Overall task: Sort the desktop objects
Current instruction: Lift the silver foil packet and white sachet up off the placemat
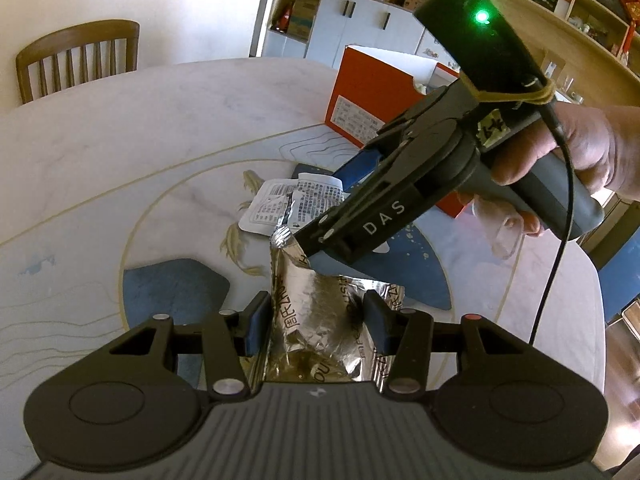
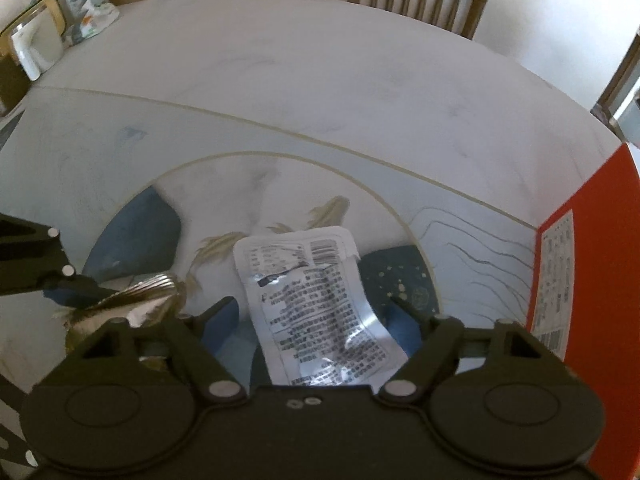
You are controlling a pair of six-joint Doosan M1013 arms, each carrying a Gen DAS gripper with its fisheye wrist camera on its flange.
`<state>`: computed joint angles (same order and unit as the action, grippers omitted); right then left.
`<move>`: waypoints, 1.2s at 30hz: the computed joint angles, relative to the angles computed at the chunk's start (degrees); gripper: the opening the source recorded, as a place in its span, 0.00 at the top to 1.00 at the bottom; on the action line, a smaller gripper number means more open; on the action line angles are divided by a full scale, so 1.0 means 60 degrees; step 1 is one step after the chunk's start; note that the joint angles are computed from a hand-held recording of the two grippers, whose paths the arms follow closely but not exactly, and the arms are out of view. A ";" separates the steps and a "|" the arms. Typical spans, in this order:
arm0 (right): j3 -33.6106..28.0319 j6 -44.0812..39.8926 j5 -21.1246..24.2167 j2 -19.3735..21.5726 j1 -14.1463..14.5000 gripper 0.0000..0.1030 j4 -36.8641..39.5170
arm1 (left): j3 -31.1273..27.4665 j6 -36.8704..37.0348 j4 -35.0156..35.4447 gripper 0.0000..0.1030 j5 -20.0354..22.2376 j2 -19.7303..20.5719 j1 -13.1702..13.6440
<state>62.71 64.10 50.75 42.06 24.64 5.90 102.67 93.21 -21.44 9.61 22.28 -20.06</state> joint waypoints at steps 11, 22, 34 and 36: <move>0.0266 0.0370 -0.0289 -0.0161 0.0072 0.41 -0.0257 | -0.0037 0.0430 -0.0608 0.53 0.0120 0.0024 0.0071; 0.0820 0.1349 -0.0754 -0.0687 0.0005 0.41 -0.0620 | -0.0019 -0.0317 -0.0116 0.56 0.0346 -0.0086 0.0040; 0.1727 0.1637 -0.1067 -0.1471 -0.0133 0.41 -0.0152 | 0.0164 -0.1267 0.0515 0.60 0.0544 -0.0344 -0.0115; 0.1931 0.1696 -0.1143 -0.1605 -0.0138 0.41 -0.0143 | 0.0182 -0.1455 0.0713 0.60 0.0551 -0.0388 -0.0156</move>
<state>74.29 74.27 43.89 32.43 23.81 5.04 103.76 84.48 -17.16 12.91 19.95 -21.00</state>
